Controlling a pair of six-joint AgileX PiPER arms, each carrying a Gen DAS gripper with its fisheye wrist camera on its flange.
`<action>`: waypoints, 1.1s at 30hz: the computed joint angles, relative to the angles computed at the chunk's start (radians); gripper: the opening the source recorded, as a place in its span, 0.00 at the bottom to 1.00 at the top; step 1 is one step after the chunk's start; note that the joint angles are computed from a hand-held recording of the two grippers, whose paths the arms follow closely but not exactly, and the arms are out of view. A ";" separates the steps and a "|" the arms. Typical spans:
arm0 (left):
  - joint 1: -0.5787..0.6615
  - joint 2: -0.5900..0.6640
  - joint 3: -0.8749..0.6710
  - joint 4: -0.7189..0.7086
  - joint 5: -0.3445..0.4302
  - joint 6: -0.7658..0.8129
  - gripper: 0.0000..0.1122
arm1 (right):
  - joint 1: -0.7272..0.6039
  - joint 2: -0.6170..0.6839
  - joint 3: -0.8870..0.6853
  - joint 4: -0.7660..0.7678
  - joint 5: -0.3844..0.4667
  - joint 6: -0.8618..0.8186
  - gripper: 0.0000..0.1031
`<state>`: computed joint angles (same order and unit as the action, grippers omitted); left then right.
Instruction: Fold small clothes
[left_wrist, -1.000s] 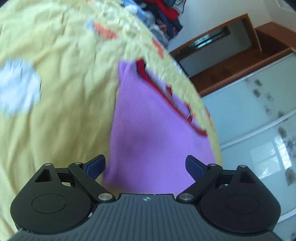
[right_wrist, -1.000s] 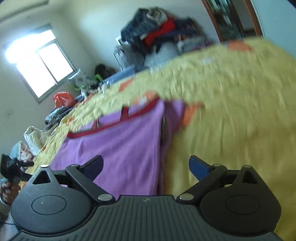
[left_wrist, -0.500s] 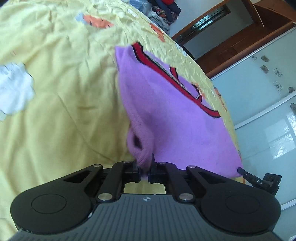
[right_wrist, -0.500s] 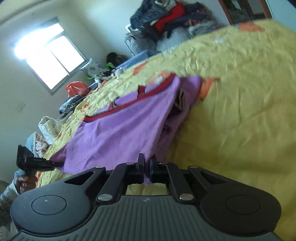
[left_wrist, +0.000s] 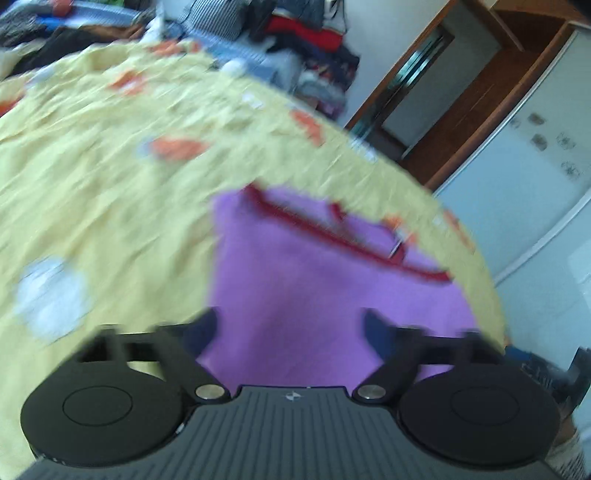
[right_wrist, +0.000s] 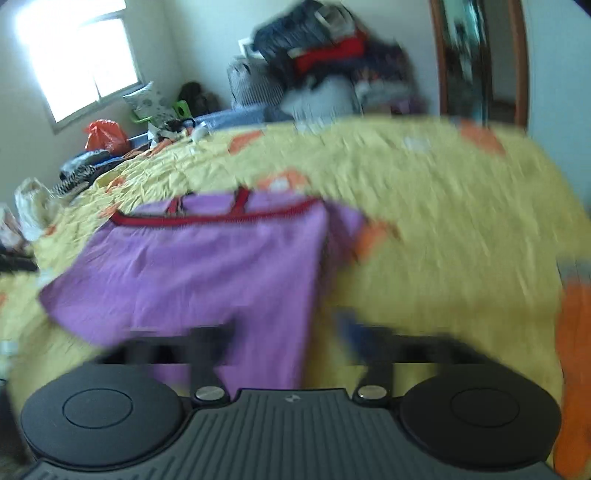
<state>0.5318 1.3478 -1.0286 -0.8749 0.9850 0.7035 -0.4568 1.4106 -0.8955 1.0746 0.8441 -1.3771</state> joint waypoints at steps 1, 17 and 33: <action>-0.100 0.010 -0.009 0.012 -0.083 -0.029 0.70 | 0.100 0.014 -0.010 -0.005 -0.097 0.017 1.00; -0.514 0.225 -0.001 0.473 -0.567 -0.388 0.76 | 0.345 0.270 -0.115 -0.100 -0.393 0.122 1.00; -0.380 0.331 -0.203 0.332 -0.438 -0.333 0.88 | 0.099 0.594 -0.524 0.058 0.015 0.243 0.37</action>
<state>0.1520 1.6784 -1.2314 -0.5428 0.5470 0.3706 -0.3581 2.0049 -1.4193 1.1327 0.8587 -1.1343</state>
